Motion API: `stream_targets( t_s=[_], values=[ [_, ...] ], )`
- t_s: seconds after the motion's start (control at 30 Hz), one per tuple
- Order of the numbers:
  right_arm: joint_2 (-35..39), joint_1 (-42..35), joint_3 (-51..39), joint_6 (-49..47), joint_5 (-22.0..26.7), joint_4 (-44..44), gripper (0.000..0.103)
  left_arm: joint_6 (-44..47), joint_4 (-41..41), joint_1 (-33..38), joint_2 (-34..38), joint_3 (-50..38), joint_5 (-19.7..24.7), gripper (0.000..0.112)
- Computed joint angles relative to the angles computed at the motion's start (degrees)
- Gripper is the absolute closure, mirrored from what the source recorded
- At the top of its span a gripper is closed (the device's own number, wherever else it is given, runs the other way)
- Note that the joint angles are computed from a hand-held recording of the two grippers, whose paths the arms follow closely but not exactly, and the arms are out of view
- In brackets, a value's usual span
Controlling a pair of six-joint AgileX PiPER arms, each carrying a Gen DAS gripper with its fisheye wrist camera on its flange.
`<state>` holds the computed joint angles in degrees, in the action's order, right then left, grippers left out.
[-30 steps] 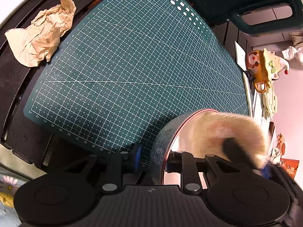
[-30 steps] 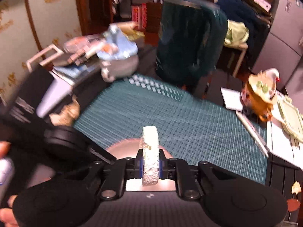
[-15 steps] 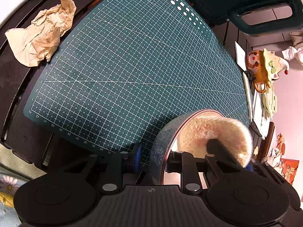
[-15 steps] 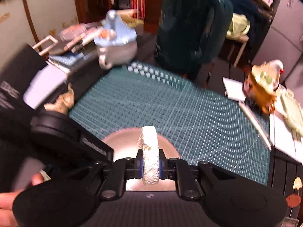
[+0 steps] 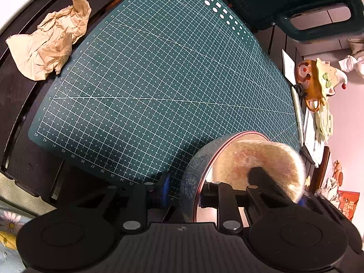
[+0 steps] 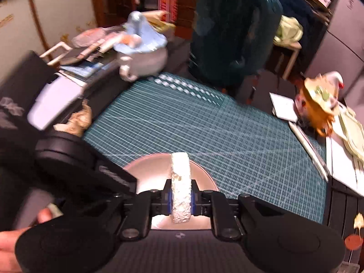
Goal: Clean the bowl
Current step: 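Hold the bowl with the left tool while the right tool scrubs the inner wall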
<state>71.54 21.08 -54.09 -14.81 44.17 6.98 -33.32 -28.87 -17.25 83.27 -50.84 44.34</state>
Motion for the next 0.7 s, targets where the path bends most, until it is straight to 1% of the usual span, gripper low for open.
stream_targets(
  t_s=[0.1, 0.23, 0.33, 0.5, 0.7],
  values=[
    [-2.8, -0.5, 0.1, -0.4, -0.6, 1.0, 0.09, 0.1, 0.0, 0.1, -0.1, 0.0, 0.1, 0.088],
    [0.2, 2.2, 0.2, 7.6, -1.1, -8.1, 0.089, -0.2, 0.0, 0.0, -0.1, 0.0, 0.1, 0.088],
    [1.6, 2.7, -0.4, 8.6, 0.4, -9.4, 0.089, -0.6, 0.4, -0.3, 0.0, -0.3, 0.2, 0.088],
    [-1.3, 2.3, -1.4, 7.3, 1.1, -8.0, 0.09, -0.7, 0.4, -0.3, 0.0, -0.6, 0.4, 0.088],
    [2.4, 4.7, -1.3, 12.7, 1.8, -14.3, 0.089, -0.4, 0.2, -0.1, -0.5, 0.0, 0.4, 0.088]
  ],
)
